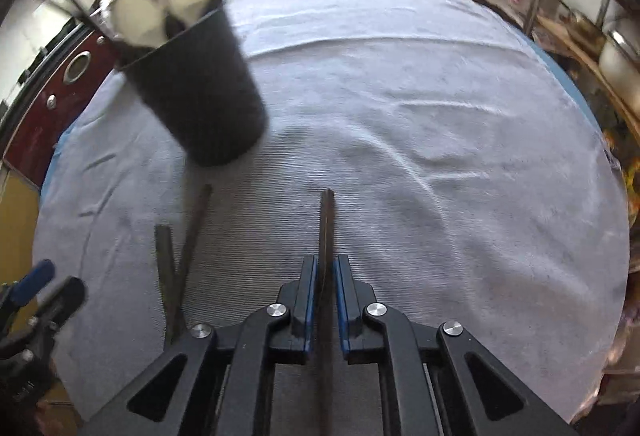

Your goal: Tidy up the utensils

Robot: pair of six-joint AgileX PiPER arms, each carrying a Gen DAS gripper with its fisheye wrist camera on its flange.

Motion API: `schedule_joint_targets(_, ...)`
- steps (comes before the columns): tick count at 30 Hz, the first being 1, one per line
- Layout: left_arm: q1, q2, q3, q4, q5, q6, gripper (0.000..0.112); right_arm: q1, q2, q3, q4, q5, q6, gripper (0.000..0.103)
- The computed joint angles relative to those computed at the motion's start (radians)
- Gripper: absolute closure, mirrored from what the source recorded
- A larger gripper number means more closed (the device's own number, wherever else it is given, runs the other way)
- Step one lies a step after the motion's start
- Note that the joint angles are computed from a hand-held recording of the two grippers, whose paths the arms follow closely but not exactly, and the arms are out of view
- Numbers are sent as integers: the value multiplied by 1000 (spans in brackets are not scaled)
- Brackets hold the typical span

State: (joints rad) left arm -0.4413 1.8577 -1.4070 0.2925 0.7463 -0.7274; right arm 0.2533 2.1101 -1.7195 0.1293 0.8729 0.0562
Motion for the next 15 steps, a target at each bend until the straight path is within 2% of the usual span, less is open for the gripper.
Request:
schedule_joint_targets(5,8,157,-232,-133,79,160,36,-59,51,-104,56,100,-30,91)
schedule_joint_targets(8,10,253,-386,-178,161,233,37,-69,101,-204,53,176,-43,90)
schedule_joint_targets(10,7,311,-469,-196,211,268,48,-68,130,-254,49,196,-52,90)
schedule_joint_targets(12,14,362,-534,-234,258,307,73,-75,142,-276,56,185,-80,91)
schedule_joint_targets(13,11,366,-534,-218,249,306,74,-76,142,-276,59,183,-99,93)
schedule_joint_targets(15,1,374,-540,-186,243,309,84,-83,134,-255,74,159,-139,96)
